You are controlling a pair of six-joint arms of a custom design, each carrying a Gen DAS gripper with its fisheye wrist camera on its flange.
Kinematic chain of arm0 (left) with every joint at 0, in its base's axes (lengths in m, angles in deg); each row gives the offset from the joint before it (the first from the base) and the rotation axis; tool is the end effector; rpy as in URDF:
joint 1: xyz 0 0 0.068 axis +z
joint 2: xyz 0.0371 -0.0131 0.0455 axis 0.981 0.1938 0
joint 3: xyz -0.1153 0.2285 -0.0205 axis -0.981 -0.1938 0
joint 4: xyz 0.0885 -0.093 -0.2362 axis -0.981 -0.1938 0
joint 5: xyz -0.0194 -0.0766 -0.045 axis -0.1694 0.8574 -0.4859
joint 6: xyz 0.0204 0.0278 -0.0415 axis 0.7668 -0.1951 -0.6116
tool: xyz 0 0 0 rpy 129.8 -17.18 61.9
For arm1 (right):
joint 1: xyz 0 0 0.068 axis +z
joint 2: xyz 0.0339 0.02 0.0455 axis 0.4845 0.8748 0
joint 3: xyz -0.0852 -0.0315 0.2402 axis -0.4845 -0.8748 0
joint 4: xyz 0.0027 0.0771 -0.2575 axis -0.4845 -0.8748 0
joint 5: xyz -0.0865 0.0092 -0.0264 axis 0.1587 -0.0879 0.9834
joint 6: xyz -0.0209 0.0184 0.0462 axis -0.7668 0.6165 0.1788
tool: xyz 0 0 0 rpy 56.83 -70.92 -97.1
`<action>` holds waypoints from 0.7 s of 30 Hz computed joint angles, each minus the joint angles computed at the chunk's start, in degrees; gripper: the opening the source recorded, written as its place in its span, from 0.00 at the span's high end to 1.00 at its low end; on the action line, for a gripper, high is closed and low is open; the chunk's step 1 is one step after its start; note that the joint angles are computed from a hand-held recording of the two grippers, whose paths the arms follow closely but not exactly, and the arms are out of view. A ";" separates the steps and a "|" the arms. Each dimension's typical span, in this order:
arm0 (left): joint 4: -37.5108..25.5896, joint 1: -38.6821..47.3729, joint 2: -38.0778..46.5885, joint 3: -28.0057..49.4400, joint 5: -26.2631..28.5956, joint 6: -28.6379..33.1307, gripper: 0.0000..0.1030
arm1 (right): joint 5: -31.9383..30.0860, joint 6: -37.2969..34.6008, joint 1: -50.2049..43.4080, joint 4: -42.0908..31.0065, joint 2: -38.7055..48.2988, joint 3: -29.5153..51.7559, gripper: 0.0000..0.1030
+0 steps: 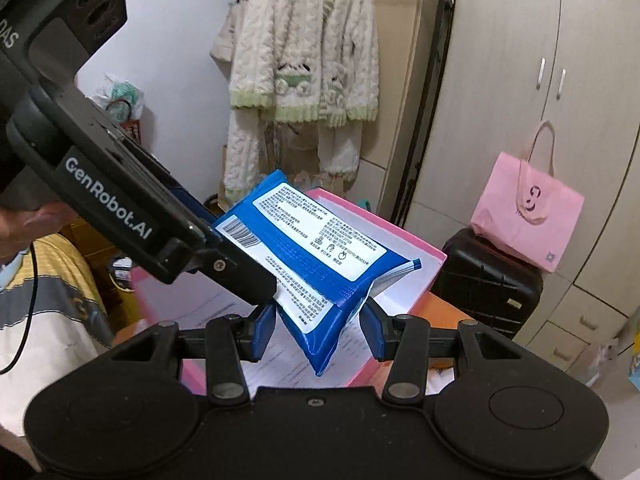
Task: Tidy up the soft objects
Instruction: 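Lift the blue wipes pack with the left gripper over the pink box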
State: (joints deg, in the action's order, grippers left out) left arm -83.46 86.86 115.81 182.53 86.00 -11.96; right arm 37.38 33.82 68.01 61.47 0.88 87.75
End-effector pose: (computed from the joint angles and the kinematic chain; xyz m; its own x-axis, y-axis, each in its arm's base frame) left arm 0.3897 0.0316 0.2518 -0.6264 0.4817 -0.6128 0.7377 0.6202 -0.2666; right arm 0.2419 0.1747 0.2348 -0.5803 -0.1582 -0.7989 -0.1357 0.9860 -0.0967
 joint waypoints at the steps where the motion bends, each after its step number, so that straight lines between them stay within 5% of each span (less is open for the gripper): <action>1: -0.28 -0.63 2.71 2.68 -0.32 -1.05 0.37 | -2.13 -0.57 -2.11 0.56 1.56 0.71 0.49; 10: -2.89 -4.75 21.85 23.01 -3.15 -9.15 0.37 | -9.54 -6.44 -10.26 0.81 16.63 10.89 0.49; 21: -4.55 -6.37 29.70 32.43 -6.46 -14.12 0.37 | -13.50 -12.00 -13.61 -2.81 25.08 18.89 0.49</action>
State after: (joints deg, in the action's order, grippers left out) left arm -88.01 80.49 145.52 214.95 79.55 -26.08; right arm 23.88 21.82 54.40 58.66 25.96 106.64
